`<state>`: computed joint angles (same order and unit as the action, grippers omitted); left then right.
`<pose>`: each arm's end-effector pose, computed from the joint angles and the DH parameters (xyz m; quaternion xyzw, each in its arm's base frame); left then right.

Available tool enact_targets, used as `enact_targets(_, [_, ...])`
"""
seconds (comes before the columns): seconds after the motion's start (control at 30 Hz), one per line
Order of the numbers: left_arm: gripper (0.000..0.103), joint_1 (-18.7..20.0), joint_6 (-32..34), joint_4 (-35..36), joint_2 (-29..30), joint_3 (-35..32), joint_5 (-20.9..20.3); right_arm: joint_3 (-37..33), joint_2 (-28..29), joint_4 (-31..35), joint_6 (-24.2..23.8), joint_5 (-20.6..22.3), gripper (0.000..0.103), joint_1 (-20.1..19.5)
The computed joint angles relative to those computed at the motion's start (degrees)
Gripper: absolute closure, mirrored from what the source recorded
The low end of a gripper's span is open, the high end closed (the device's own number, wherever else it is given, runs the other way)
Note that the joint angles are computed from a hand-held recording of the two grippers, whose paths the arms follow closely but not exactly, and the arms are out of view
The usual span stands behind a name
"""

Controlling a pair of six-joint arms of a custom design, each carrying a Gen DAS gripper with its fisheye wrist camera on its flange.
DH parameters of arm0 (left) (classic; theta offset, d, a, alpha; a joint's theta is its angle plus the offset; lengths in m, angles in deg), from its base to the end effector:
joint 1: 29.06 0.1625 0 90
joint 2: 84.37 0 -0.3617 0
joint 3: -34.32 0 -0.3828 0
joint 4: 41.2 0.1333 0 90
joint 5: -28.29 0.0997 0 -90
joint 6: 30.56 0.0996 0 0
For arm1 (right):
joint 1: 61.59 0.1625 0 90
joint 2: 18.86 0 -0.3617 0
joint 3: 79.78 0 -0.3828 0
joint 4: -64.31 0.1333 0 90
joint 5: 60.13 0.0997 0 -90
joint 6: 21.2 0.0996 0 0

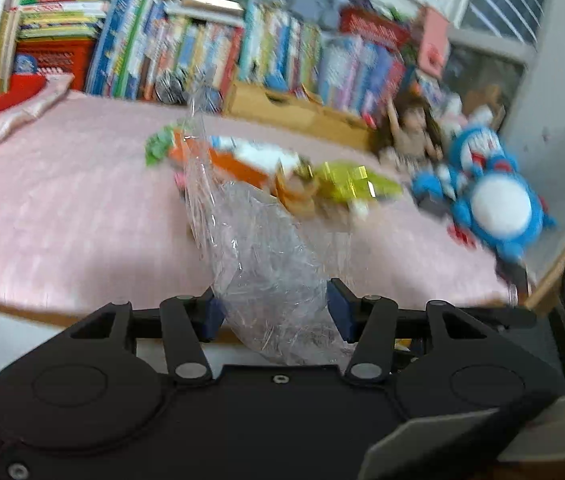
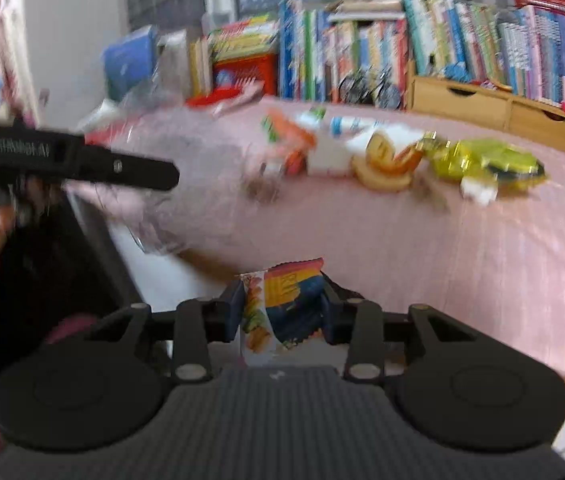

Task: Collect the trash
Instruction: 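Carry the plastic bag to the black bin and release it with the left gripper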

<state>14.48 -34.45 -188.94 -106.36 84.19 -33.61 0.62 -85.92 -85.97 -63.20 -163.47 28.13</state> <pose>-0.4586 -0.6845 0.0924 0.2820 0.8961 -0.3260 0.1060 0.1071 -0.6529 0.4139 0.2812 -0.8678 0.3305 0.2420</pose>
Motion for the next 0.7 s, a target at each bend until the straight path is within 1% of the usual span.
enact_targets(0.1, [0.052, -0.51, -0.89, 2.51, -2.52, 5.57, 0.15, 2.82, -1.3, 2.78, 0.99, -2.16, 0.059, -0.91])
enact_targets(0.17, [0.051, -0.52, -2.64, 5.22, -2.81, 7.08, 0.57, 3.72, -1.47, 4.74, 2.25, -3.35, 0.058, -1.5])
enact_targets(0.2, [0.051, -0.26, -3.97, 7.35, -2.83, 7.35, 0.16, 4.12, -1.5, 5.55, 2.73, -3.69, 0.058, -1.83])
enact_targets(0.27, [0.051, 0.66, -6.84, 12.04, -2.67, 7.35, -1.39, 5.2, -1.45, 6.27, 3.8, -4.61, 0.058, -2.36])
enact_targets(0.3, [0.052, 1.07, -8.25, 13.98, -2.4, 7.18, -1.68, 5.45, -1.27, 6.63, 4.34, -5.1, 0.057, -2.54])
enact_targets(0.33, [0.054, 1.55, -8.98, 15.97, -1.82, 6.41, -2.03, 5.8, -1.21, 7.06, 4.98, -5.31, 0.057, -2.79])
enact_targets(0.4, [0.054, 2.41, -10.75, 18.5, -1.0, 5.73, -2.37, 6.92, -1.2, 7.62, 6.04, -5.77, 0.057, -3.31])
enact_targets(0.53, [0.054, 3.38, -13.11, 22.96, 0.09, 4.55, -1.29, 7.02, -0.21, 9.01, 7.37, -7.17, 0.056, -4.01])
enact_targets(0.63, [0.054, 4.08, -13.78, 25.12, -0.08, 4.86, -1.31, 7.16, 0.01, 10.3, 7.68, -7.3, 0.052, -4.68])
enact_targets(0.7, [0.053, 4.49, -13.79, 27.17, 0.49, 3.93, -1.32, 7.08, 0.41, 10.69, 7.56, -7.8, 0.044, -4.99])
